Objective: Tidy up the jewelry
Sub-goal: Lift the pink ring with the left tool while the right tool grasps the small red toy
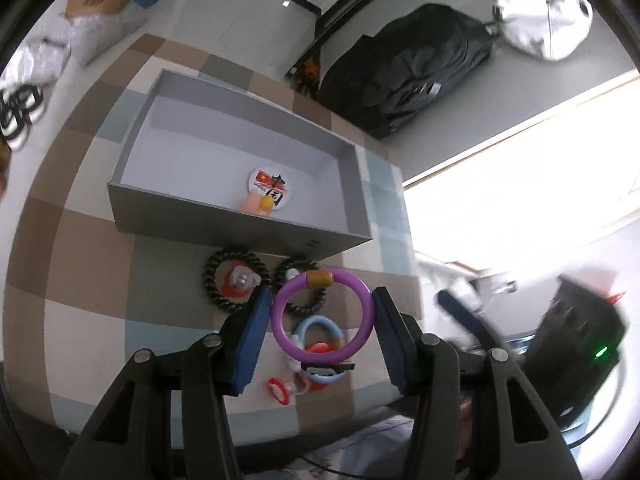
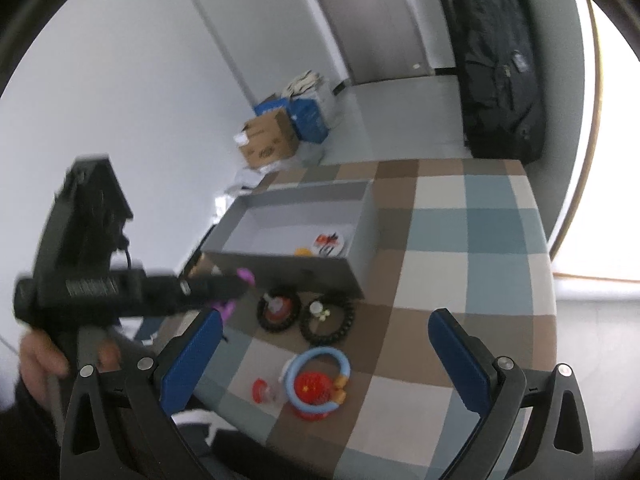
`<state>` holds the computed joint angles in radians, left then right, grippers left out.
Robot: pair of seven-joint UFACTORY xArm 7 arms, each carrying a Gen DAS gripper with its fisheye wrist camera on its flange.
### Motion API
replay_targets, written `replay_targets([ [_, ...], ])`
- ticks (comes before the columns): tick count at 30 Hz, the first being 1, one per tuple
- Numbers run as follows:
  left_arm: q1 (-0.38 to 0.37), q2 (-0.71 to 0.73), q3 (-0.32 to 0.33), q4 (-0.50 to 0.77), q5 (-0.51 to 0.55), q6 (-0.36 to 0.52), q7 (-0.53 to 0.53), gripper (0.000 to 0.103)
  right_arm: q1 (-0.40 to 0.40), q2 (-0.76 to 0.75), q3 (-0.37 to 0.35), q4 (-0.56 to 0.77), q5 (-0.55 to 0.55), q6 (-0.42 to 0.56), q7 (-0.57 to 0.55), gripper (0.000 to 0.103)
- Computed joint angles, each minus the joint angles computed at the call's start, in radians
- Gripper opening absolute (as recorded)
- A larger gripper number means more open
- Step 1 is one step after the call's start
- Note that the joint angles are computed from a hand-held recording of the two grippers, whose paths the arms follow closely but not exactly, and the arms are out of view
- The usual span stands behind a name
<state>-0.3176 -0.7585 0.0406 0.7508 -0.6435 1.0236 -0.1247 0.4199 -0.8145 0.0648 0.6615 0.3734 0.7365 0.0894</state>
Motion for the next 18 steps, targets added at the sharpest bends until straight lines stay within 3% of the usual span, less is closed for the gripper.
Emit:
replay_targets([
  [6, 0.026, -0.023, 0.027, 0.001, -0.001, 0.013, -0.021, 0.046, 0.057, 0.036, 0.015, 0.018, -0.005, 0.067, -0.075, 0.1],
  [18, 0.047, -0.041, 0.041, -0.004, 0.017, 0.029, -0.029, 0.046, 0.143, 0.066, 0.086, 0.015, 0.03, 0.128, -0.169, 0.067],
])
